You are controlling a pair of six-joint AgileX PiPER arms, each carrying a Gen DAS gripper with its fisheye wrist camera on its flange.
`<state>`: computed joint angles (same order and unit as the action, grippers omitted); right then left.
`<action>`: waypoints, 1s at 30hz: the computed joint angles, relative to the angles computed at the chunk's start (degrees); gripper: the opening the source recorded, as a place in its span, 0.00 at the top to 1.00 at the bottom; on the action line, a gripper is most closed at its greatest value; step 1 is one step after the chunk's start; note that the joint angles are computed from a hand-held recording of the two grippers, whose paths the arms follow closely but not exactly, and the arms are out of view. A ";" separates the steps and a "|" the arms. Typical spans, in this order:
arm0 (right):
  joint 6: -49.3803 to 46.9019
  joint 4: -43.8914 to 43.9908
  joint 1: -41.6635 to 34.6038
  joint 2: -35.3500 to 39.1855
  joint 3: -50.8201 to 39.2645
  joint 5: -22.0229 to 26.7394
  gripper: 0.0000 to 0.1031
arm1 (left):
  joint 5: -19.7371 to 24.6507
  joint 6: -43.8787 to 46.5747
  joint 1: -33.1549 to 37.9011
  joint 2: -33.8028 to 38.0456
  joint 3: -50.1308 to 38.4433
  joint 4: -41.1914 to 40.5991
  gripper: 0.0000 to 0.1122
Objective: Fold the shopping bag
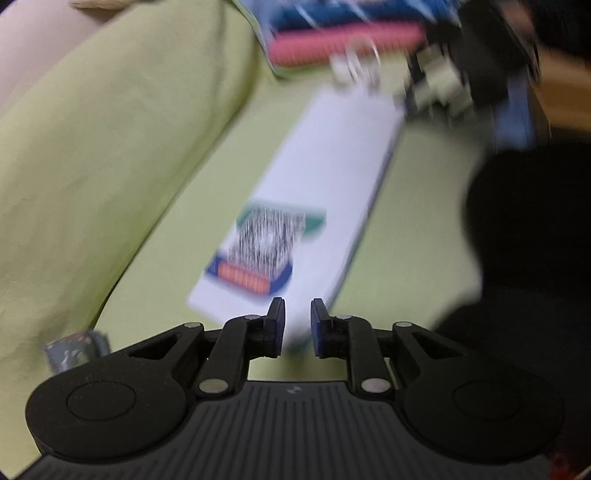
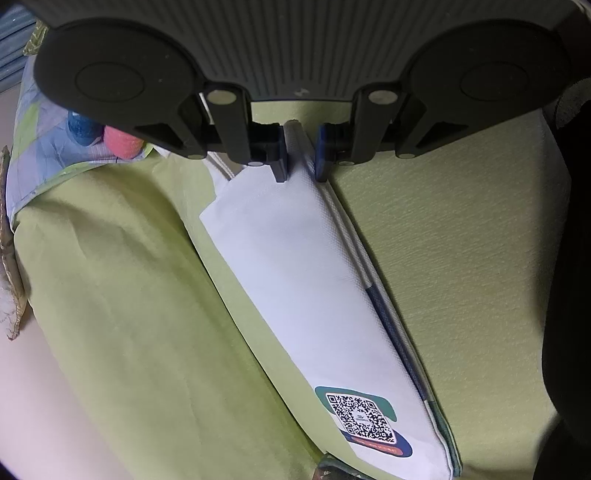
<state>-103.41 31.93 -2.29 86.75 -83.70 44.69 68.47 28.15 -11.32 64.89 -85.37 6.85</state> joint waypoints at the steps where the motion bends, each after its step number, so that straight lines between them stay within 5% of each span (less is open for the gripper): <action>1: 0.12 -0.16 0.12 -0.07 0.12 -0.20 0.86 | -2.85 -3.41 -1.08 1.37 0.59 1.17 0.80; 3: 0.53 -0.49 0.34 -0.15 0.22 -0.44 0.85 | -7.94 -12.08 -4.38 9.44 -0.51 5.92 0.81; 5: 1.64 -1.40 0.58 -0.07 -0.14 -0.18 0.84 | -6.17 -19.85 -8.41 17.44 -5.19 9.35 0.83; 8: 6.55 -4.37 0.99 0.71 -3.26 2.48 0.69 | -9.84 -23.89 -9.71 17.89 -0.84 12.16 1.00; 11: 15.49 -7.38 0.62 1.56 -8.34 6.63 0.70 | -10.20 -25.22 -9.77 19.02 -1.51 12.21 1.00; 17: 37.82 7.43 -3.08 9.26 -27.36 24.86 0.70 | -8.71 -26.79 -12.55 16.85 -0.12 15.91 1.00; 24: 46.79 5.88 2.23 12.05 -17.76 16.23 0.75 | -10.04 -41.21 -12.66 6.45 11.88 25.22 1.00; 26: 50.22 7.67 1.03 13.64 -19.17 17.44 0.75 | -11.46 -44.61 -10.07 3.05 15.26 24.89 1.00; 30: 50.64 5.27 2.62 13.20 -18.90 15.59 0.75 | -8.47 -45.03 -10.39 5.45 11.79 25.77 1.00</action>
<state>-52.77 37.20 0.33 99.95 -102.60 60.27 60.01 -16.87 -21.71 70.34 -73.57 32.61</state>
